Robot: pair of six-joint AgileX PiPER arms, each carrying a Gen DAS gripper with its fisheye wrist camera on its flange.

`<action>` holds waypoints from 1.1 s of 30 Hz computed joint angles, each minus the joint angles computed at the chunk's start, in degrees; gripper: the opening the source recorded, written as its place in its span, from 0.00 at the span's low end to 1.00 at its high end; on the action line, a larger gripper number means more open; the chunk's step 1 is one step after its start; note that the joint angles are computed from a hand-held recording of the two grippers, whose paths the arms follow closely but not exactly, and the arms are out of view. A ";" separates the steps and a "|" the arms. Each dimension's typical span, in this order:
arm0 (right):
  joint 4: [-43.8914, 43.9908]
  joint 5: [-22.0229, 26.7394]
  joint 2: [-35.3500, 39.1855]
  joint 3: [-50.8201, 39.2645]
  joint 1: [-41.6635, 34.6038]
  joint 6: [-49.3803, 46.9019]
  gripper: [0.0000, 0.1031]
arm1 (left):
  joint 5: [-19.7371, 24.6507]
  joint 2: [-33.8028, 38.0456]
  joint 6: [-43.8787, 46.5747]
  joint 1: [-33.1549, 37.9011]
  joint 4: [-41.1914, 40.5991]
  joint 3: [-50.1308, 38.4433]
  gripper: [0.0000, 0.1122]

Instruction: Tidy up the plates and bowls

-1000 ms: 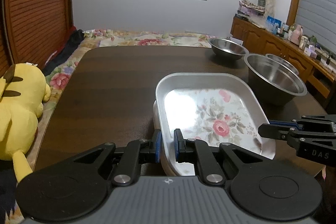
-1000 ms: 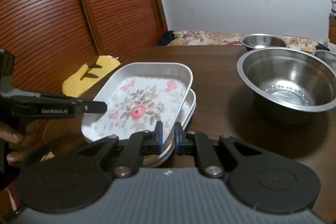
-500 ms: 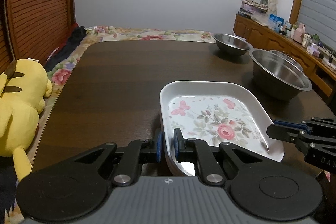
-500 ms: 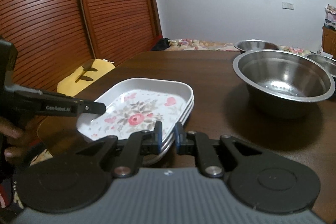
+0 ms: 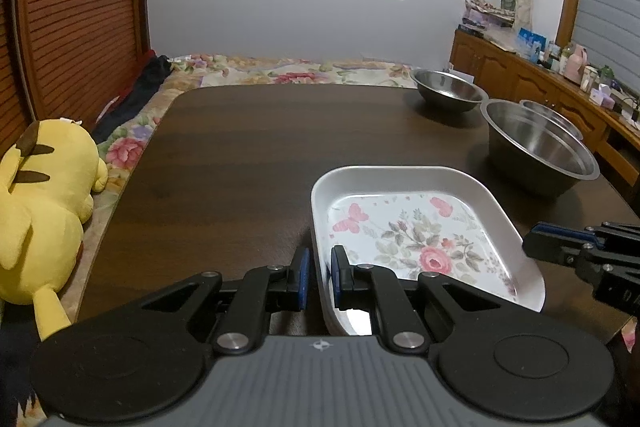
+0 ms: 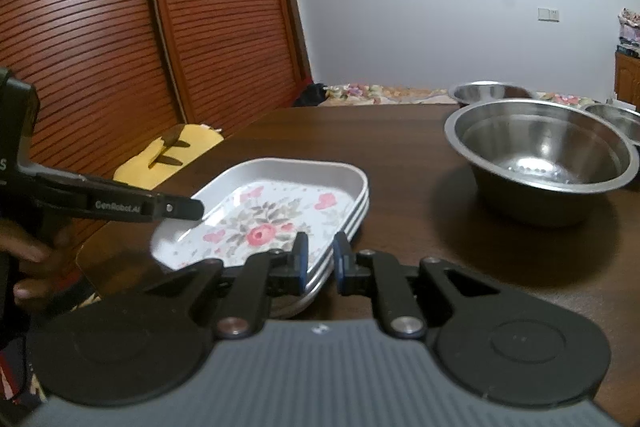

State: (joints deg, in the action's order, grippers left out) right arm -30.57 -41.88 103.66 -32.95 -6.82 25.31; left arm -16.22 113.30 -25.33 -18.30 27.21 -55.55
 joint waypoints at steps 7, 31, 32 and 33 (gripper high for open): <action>-1.26 -1.04 -1.76 0.33 -2.82 0.81 0.14 | 0.18 -1.21 1.60 -0.92 -1.55 -0.44 0.11; 4.10 -4.54 0.15 -3.48 -20.78 -6.14 0.35 | 4.53 7.65 -9.52 -13.28 8.80 -19.41 0.40; 4.37 -4.15 0.79 -4.13 -20.81 -6.00 0.43 | 5.03 8.22 -10.27 -13.69 9.19 -20.56 0.41; 4.23 -3.95 1.44 -4.81 -21.24 -5.64 0.43 | 5.56 9.09 -12.75 -14.07 11.25 -22.13 0.41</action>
